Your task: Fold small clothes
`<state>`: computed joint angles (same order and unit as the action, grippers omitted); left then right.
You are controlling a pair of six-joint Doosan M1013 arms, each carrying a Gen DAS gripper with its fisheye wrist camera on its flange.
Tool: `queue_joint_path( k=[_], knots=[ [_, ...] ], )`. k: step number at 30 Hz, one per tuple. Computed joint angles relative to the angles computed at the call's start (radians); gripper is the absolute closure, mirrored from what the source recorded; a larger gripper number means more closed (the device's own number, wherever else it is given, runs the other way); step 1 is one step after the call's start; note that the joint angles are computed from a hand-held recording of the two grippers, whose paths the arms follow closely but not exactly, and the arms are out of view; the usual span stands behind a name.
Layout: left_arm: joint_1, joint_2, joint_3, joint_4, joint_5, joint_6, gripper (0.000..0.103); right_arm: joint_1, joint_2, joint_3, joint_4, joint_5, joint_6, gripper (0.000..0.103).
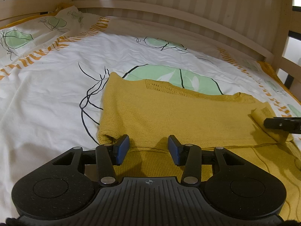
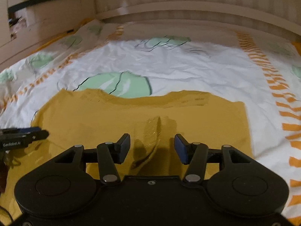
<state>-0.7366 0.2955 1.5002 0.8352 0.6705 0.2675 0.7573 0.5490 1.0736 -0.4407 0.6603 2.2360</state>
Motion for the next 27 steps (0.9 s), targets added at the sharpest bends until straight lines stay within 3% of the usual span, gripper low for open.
queue_joint_path(
  k=[2,4,7,10,14,19,21,25,27],
  knots=[
    [0.0,0.0,0.0,0.0,0.0,0.0,0.059,0.002,0.008,-0.011,0.005,0.007,-0.022,0.054],
    [0.0,0.0,0.0,0.0,0.0,0.0,0.059,0.007,0.012,-0.015,-0.016,0.01,-0.021,0.066],
    [0.0,0.0,0.0,0.001,0.0,-0.001,0.059,0.012,0.005,-0.001,-0.046,-0.007,-0.004,0.091],
    [0.0,0.0,0.0,0.001,-0.001,-0.001,0.059,0.005,-0.013,0.021,-0.031,-0.038,0.003,0.091],
    [-0.001,0.002,-0.004,-0.003,0.004,0.007,0.058,-0.003,-0.028,0.035,-0.189,0.038,0.198,0.093],
    [0.002,0.004,-0.013,-0.032,0.006,0.041,0.054,-0.035,-0.025,0.032,-0.198,0.168,0.294,0.092],
    [0.006,0.005,-0.023,-0.069,0.01,0.079,0.052,-0.04,-0.021,0.033,-0.201,0.205,0.309,0.083],
    [0.013,0.0,-0.056,-0.195,0.059,0.184,0.052,-0.04,-0.062,0.099,-0.238,0.153,0.447,0.079],
    [0.012,-0.012,-0.058,-0.232,0.082,0.19,0.052,-0.032,-0.083,0.12,-0.246,0.139,0.475,0.052]
  ],
)
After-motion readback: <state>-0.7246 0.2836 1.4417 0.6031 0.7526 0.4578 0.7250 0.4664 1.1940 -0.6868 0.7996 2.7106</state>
